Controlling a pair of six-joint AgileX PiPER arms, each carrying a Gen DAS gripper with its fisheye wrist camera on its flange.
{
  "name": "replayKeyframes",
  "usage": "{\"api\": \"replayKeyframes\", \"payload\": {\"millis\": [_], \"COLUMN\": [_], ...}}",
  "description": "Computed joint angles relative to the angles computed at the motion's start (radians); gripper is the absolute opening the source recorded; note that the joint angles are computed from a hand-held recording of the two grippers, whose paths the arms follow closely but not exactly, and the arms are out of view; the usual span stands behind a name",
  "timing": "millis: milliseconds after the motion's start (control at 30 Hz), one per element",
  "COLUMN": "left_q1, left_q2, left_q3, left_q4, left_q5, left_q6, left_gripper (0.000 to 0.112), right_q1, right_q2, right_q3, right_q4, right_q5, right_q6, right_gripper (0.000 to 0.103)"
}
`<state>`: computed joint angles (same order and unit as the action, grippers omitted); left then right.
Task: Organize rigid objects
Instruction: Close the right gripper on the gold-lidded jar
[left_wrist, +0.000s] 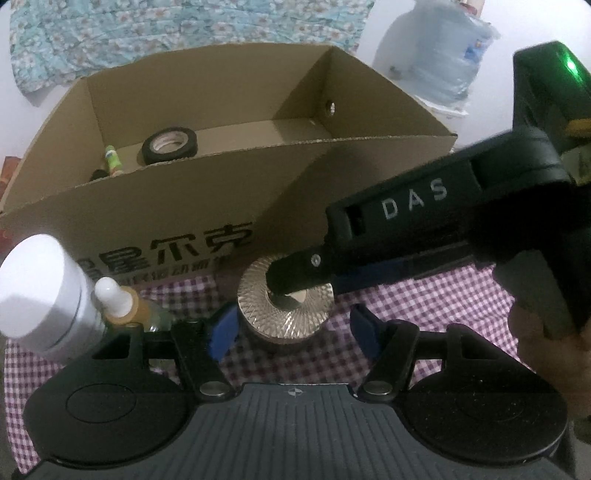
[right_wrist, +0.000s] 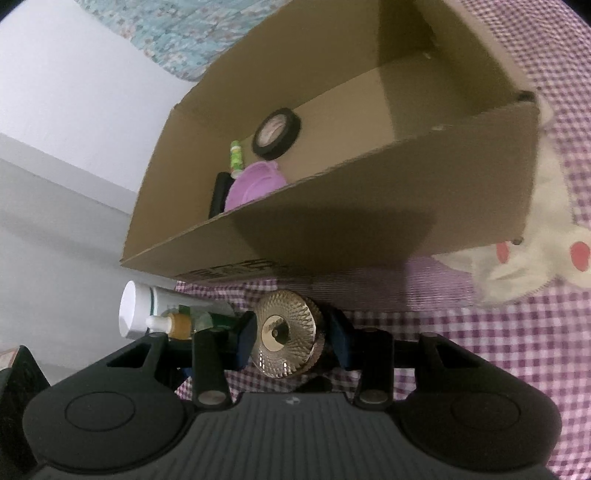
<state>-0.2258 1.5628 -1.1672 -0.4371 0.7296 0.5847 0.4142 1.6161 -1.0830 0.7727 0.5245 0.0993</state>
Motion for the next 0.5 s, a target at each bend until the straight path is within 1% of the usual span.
{"api": "replayKeyframes", "payload": {"millis": [100, 233, 400, 500], "left_q1": [-0.027, -0.044, -0.062, -0.067], "left_q2": [0.019, 0.046, 0.050, 0.045], "left_q3": [-0.018, -0.046, -0.043, -0.035], "left_q4": [0.072, 0.112, 0.153, 0.167], "left_q5": [-0.015, -0.013, -0.036, -0.042], "left_q6": [-0.064, -0.109, -0.148, -0.163], "left_gripper": [0.057, 0.057, 0.057, 0.057], "right_q1": [-0.003, -0.010, -0.027, -0.012], "right_q2": [0.004, 0.012, 0.007, -0.006], "right_q3": [0.008, 0.029, 0.061, 0.081], "right_q4": [0.000, 0.057, 0.156, 0.153], "right_q5": [-0.007, -0.034, -0.054, -0.079], "right_q6": [0.006, -0.032, -0.110, -0.108], "right_gripper": [0.046, 0.048, 0.049, 0.049]}}
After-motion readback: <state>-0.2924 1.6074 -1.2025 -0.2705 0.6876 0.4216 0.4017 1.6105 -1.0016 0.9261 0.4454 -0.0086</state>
